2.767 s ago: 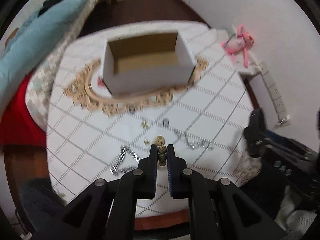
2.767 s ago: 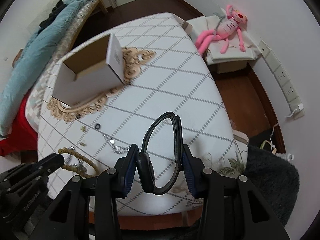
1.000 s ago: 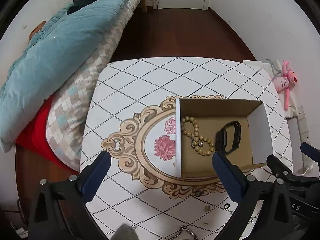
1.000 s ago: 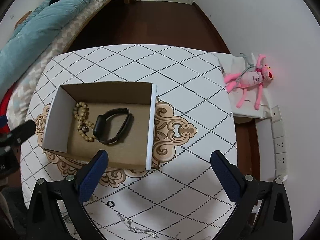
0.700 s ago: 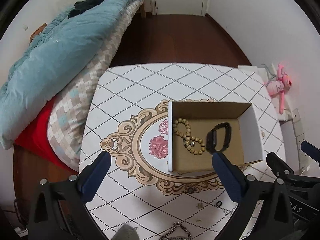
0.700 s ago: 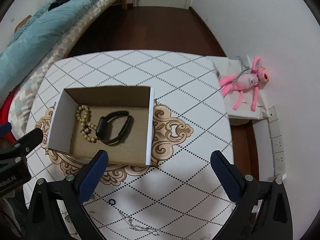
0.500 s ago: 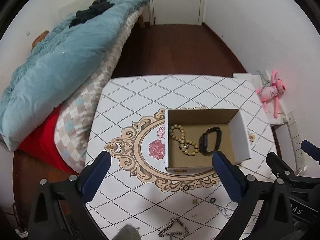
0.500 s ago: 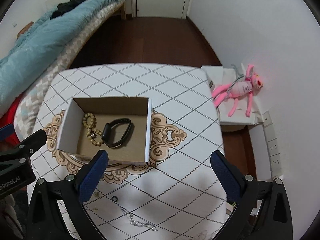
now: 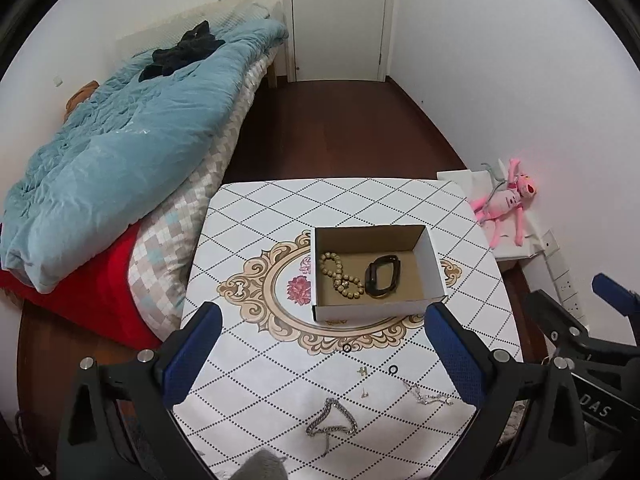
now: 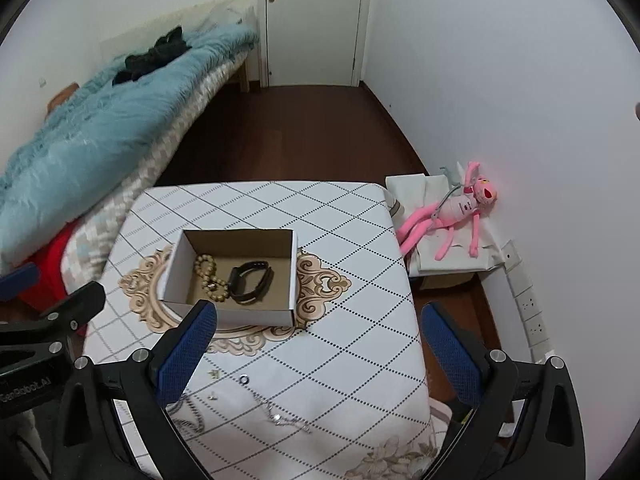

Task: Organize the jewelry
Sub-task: 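Lift both grippers up and away from the box, then lower the right gripper onto the thin silver chain and grasp it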

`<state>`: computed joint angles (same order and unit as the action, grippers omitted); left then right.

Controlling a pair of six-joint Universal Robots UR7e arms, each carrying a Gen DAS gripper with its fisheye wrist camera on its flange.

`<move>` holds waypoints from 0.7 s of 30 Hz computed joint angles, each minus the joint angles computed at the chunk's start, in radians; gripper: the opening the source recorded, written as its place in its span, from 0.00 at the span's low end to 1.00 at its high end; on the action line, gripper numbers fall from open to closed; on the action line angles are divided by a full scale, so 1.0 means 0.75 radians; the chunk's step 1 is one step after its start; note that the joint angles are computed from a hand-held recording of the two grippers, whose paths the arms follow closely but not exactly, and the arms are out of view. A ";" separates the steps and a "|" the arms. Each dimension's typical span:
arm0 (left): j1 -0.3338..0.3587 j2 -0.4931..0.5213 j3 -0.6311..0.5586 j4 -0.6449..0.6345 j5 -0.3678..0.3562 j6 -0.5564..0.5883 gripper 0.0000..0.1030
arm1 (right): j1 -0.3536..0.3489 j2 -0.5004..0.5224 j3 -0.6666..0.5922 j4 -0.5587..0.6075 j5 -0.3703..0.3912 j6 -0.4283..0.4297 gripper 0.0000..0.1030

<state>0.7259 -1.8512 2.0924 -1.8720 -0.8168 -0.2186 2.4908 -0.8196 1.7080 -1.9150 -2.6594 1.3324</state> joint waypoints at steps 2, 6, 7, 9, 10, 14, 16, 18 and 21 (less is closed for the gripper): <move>-0.008 -0.020 0.013 0.031 0.027 -0.015 1.00 | 0.013 -0.011 0.018 -0.023 0.025 0.015 1.00; 0.031 -0.040 0.049 0.085 0.035 -0.057 1.00 | -0.003 -0.028 0.113 -0.147 0.140 0.006 1.00; 0.053 -0.044 0.064 0.099 0.040 -0.068 1.00 | -0.013 -0.032 0.150 -0.208 0.176 -0.015 1.00; 0.095 -0.054 0.095 0.132 0.053 -0.092 1.00 | -0.043 -0.031 0.235 -0.355 0.258 -0.058 1.00; 0.121 -0.057 0.115 0.149 0.062 -0.105 1.00 | -0.064 -0.027 0.282 -0.437 0.307 -0.086 1.00; 0.227 -0.047 0.175 0.202 0.090 -0.140 1.00 | -0.145 0.013 0.441 -0.702 0.443 -0.152 0.89; 0.260 -0.037 0.198 0.212 0.102 -0.152 1.00 | -0.174 0.048 0.485 -0.776 0.478 -0.175 0.85; 0.294 -0.023 0.222 0.211 0.112 -0.156 1.00 | -0.204 0.083 0.517 -0.837 0.506 -0.202 0.81; 0.324 -0.005 0.245 0.211 0.118 -0.166 1.00 | -0.233 0.142 0.521 -0.870 0.509 -0.245 0.76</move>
